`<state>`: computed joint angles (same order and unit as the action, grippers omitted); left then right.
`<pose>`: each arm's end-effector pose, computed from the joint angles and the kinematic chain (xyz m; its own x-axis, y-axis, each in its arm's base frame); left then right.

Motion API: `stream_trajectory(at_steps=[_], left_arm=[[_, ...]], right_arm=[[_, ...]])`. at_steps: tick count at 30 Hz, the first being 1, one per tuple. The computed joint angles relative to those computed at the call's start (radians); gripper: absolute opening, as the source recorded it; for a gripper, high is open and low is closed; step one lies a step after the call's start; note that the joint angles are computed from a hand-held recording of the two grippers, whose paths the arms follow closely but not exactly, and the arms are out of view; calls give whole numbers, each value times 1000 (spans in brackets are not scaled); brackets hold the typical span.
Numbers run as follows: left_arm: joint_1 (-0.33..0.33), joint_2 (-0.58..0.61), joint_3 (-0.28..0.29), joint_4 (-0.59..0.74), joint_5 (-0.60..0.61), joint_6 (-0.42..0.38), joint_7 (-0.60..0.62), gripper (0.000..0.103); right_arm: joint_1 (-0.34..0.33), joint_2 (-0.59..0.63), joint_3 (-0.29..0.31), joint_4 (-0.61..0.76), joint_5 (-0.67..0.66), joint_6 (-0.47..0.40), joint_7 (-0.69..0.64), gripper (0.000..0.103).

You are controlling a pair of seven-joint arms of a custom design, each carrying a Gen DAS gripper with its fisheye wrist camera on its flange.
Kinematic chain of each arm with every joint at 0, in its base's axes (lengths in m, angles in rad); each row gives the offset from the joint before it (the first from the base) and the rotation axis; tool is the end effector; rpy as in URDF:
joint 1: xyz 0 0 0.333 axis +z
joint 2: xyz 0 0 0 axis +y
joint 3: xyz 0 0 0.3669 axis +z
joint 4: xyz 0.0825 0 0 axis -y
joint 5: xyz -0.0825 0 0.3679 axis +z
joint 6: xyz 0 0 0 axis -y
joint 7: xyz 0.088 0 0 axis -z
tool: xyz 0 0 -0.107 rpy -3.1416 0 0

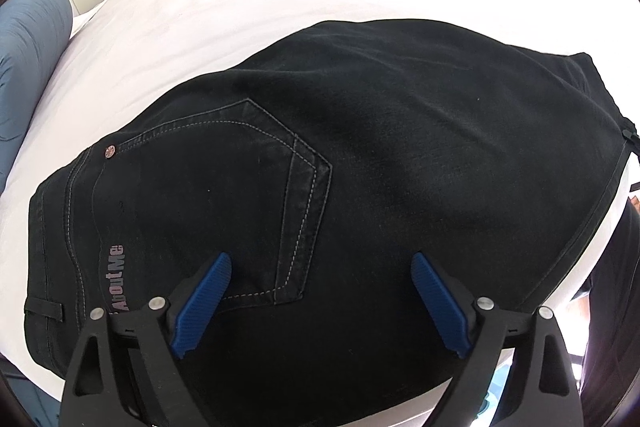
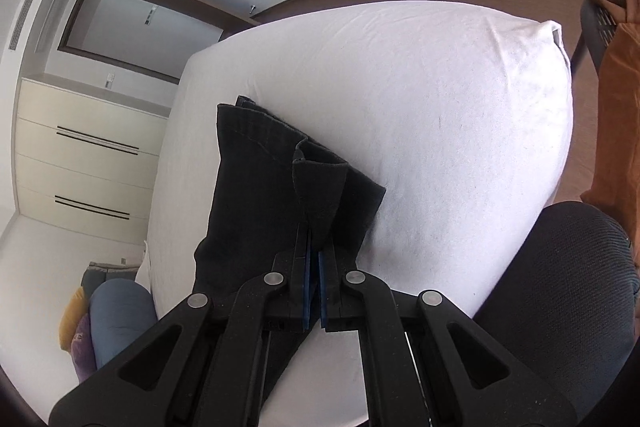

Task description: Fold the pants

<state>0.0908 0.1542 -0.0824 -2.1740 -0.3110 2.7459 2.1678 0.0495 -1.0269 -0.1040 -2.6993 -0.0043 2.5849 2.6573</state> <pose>0.5842 0.0189 0.4267 -0.3140 -0.9493 -0.0143 -0.8515 0.2882 -0.4381 0.2422 -0.0284 0.6406 -0.5447 -0.4026 -0.7357 -0.2820 0.9141 -0.2915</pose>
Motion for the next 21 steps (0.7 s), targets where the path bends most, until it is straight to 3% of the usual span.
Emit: stream_trajectory(at_steps=[2, 5, 6, 8, 9, 11, 12, 14, 17, 21], left_arm=[[0, 1, -2, -10, -9, 17, 2, 98], [6, -1, -5, -22, -36, 31, 7, 101], [6, -4, -6, -26, -41, 35, 9, 101], [8, -8, -10, -37, -57, 47, 21, 102], [9, -8, -12, -40, -65, 51, 29, 102], [20, -8, -13, -39, -90, 50, 58, 103], [19, -8, -13, -41, -95, 53, 61, 103], [25, -9, -11, -38, -109, 47, 77, 103], [29, 5, -14, -35, -130, 57, 100, 103], [29, 9, -12, -26, -130, 48, 106, 103]], right_arm=[[9, 1, -1, -16, 5, 27, -1, 2], [60, -44, -66, -93, 66, 126, -11, 2], [60, -66, -78, -99, 77, 115, -13, 3], [-2, -91, -48, -68, 96, 34, -38, 7], [-16, -63, -52, -31, 67, 4, -34, 11], [-95, -49, -9, 57, -28, -146, -17, 23], [-91, -30, -12, 98, -58, -175, -41, 27], [4, 53, -54, 202, -77, -183, -179, 27], [189, 267, -97, 429, -108, -299, -523, 27], [301, 528, -78, 686, -197, -484, -951, 27]])
